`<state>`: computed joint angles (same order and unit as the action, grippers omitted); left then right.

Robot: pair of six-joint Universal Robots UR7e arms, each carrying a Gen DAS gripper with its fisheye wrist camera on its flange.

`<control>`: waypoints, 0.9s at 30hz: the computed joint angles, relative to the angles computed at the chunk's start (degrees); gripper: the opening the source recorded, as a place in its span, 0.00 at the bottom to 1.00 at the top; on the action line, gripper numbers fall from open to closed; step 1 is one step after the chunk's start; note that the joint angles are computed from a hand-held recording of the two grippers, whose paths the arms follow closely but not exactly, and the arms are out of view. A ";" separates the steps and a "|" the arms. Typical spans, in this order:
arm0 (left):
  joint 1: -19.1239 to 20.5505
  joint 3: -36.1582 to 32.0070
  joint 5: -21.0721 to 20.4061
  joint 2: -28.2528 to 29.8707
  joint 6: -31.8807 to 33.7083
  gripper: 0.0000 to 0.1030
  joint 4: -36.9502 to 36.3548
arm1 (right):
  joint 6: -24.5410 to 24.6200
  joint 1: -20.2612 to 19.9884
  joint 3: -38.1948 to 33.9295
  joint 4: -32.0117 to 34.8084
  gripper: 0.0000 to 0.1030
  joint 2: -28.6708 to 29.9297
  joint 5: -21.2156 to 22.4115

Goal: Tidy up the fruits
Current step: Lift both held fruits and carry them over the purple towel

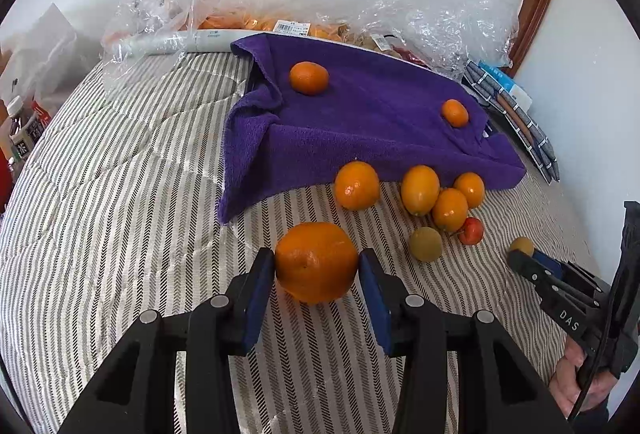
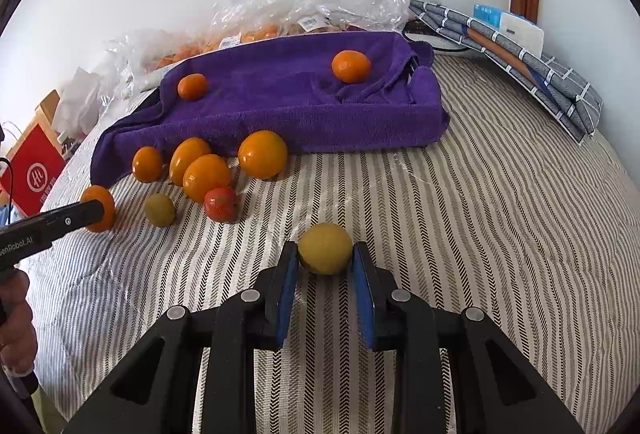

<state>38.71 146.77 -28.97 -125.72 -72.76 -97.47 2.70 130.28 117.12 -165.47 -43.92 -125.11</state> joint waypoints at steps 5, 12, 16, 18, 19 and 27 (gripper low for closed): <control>2.38 3.11 1.00 0.21 6.52 0.41 -12.16 | -1.24 0.76 -0.40 0.35 0.27 0.66 -1.85; 1.38 6.99 2.44 -3.49 9.53 0.40 -20.09 | -0.17 -0.11 0.25 -0.17 0.27 -0.33 0.08; 1.48 7.08 2.34 -3.07 9.94 0.40 -21.09 | 0.05 0.10 0.30 -0.59 0.27 -0.20 -0.23; 0.45 7.08 3.21 -4.30 7.59 0.40 -18.20 | 0.01 0.24 0.37 -0.90 0.27 -0.15 -0.52; -0.03 7.08 3.39 -5.23 6.76 0.40 -16.79 | 0.02 0.20 0.39 -0.88 0.27 -0.17 -0.52; -3.10 7.14 5.41 -7.76 3.35 0.40 -10.36 | -0.72 -0.12 2.00 -5.35 0.27 -0.89 0.76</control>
<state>35.61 153.91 -23.56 -133.48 -69.41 -107.83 1.98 130.16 119.13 -170.82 -44.81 -124.35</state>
